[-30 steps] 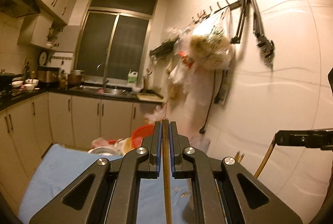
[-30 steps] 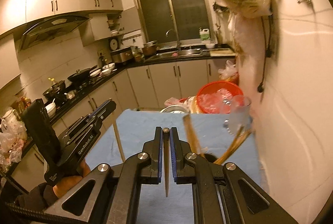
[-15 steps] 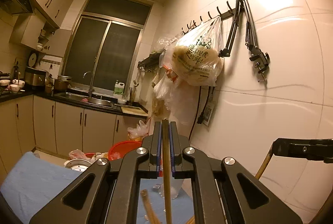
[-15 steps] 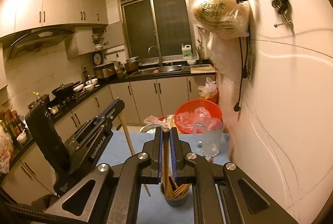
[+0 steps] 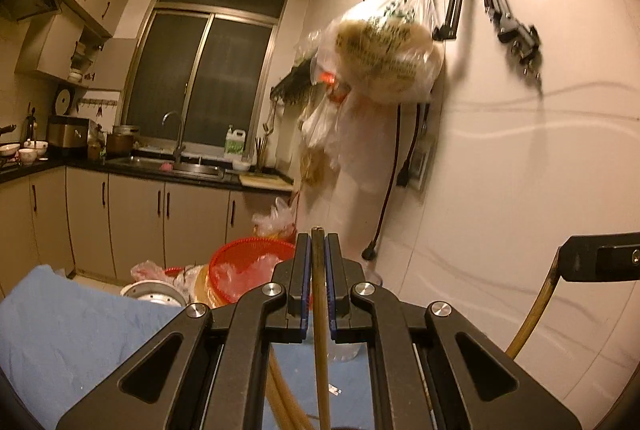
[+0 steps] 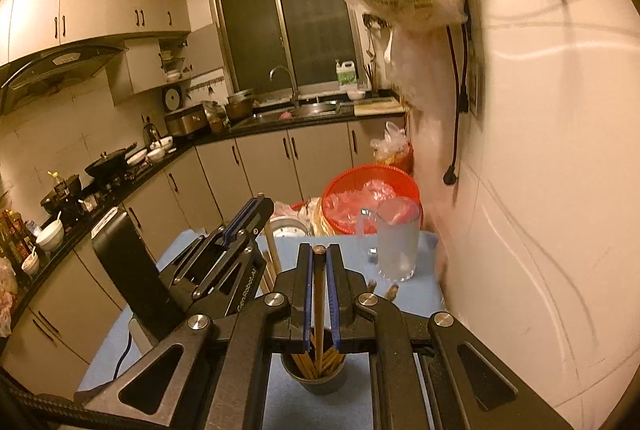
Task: Organize utensils
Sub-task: 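Lower both chopsticks into the cup and open both tools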
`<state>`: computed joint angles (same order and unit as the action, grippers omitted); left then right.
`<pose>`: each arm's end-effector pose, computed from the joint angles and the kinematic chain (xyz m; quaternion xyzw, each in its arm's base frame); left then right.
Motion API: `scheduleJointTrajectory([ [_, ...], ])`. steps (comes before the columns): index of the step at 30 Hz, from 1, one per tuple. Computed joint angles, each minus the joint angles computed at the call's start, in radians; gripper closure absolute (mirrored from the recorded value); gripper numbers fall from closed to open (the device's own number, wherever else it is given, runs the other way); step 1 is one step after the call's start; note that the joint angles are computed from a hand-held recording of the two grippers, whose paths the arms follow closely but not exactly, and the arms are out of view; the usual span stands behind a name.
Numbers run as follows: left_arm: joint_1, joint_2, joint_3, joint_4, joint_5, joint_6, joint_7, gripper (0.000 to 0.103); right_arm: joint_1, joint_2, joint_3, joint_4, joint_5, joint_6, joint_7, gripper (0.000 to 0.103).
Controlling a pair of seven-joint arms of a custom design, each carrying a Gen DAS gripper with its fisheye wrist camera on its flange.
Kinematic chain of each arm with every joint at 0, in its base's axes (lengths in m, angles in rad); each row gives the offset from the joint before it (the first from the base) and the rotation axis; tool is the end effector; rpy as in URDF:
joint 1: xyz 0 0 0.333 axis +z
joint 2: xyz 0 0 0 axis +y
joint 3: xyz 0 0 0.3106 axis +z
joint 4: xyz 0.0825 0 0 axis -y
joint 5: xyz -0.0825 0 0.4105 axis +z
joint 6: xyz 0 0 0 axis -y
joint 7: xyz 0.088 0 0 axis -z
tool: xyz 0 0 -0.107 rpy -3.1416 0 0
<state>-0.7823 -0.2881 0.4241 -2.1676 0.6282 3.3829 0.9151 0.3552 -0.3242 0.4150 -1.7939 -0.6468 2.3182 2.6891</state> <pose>0.4754 -0.2155 0.6614 -0.4274 0.6132 -0.6035 0.2777 0.3565 0.3929 0.7606 -0.5863 0.6261 -0.2962 0.4202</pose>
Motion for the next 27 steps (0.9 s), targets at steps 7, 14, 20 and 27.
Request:
scheduleJointTrajectory([
  [7, -0.133, -0.053, 0.121, -0.059, -0.008, -0.039, 0.055, 0.097, 0.004, 0.001, -0.020, -0.055, 0.047, 0.036, 0.010, 0.096],
  [14, -0.179, -0.092, 0.148, -0.113, -0.091, -0.085, 0.134, 0.096, 0.006, 0.001, -0.021, -0.097, 0.067, 0.043, 0.032, 0.096],
  [20, -0.139, -0.095, 0.100, -0.133, -0.159, -0.090, 0.193, 0.096, 0.004, -0.014, -0.016, -0.118, 0.054, 0.035, 0.058, 0.096],
  [27, -0.141, -0.142, 0.079, -0.157, -0.227, -0.146, 0.287, 0.067, -0.008, -0.035, -0.008, -0.133, 0.051, 0.046, 0.082, 0.094],
])
